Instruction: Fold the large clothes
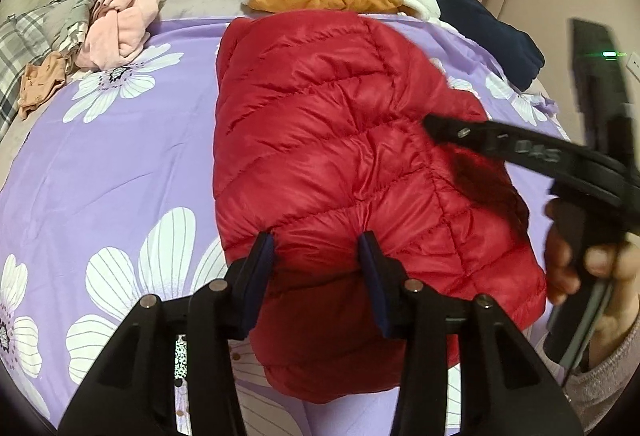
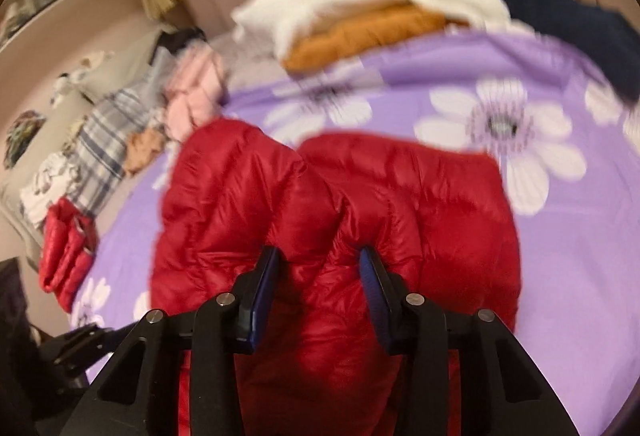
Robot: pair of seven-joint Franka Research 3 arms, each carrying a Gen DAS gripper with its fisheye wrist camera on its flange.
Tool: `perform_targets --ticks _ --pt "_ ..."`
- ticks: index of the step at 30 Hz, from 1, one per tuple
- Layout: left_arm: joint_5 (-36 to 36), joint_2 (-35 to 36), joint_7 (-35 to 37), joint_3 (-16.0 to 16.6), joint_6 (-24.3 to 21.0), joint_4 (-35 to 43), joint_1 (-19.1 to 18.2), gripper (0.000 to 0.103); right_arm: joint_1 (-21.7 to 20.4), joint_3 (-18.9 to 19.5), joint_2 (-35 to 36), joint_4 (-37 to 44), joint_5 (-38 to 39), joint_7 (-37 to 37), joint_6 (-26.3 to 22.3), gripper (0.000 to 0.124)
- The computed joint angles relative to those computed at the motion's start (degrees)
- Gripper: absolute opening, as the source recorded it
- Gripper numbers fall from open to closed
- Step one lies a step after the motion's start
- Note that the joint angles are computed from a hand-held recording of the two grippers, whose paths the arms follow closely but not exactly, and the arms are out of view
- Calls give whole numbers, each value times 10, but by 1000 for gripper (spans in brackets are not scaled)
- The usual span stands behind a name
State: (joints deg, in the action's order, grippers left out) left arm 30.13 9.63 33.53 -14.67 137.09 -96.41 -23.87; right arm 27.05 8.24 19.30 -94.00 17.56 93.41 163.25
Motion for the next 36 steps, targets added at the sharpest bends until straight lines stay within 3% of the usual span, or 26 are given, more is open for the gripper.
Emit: perform_targets --ticks 9,13,18,23,25,30,32,34,36 --pt "8 8 -33 11 22 27 7 45 -19 21 -16 -30 46 -29 16 44" --pt "19 41 -34 20 12 79 8 45 -14 15 -20 -35 45 -32 20 44" --pt "-26 106 34 20 -49 164 10 48 8 -10 -28 -50 -3 -8 37 44" --pt "-21 106 51 31 -52 155 -3 49 46 -50 -58 -92 -106 48 80 44" --pt "-19 102 53 32 -50 149 -4 49 37 -36 -73 -113 -108 35 98 44" --pt "-16 99 50 34 -43 143 -4 49 -16 47 -109 -166 1 -104 136 44" --pt "-10 99 47 35 -42 141 -5 49 10 23 -115 -179 -28 -93 140 44" --pt "-8 100 45 34 -40 142 -6 48 53 -30 -111 -183 -118 -21 127 44" --pt "-11 100 50 33 -37 141 -5 49 64 -48 -99 -177 -160 16 109 44"
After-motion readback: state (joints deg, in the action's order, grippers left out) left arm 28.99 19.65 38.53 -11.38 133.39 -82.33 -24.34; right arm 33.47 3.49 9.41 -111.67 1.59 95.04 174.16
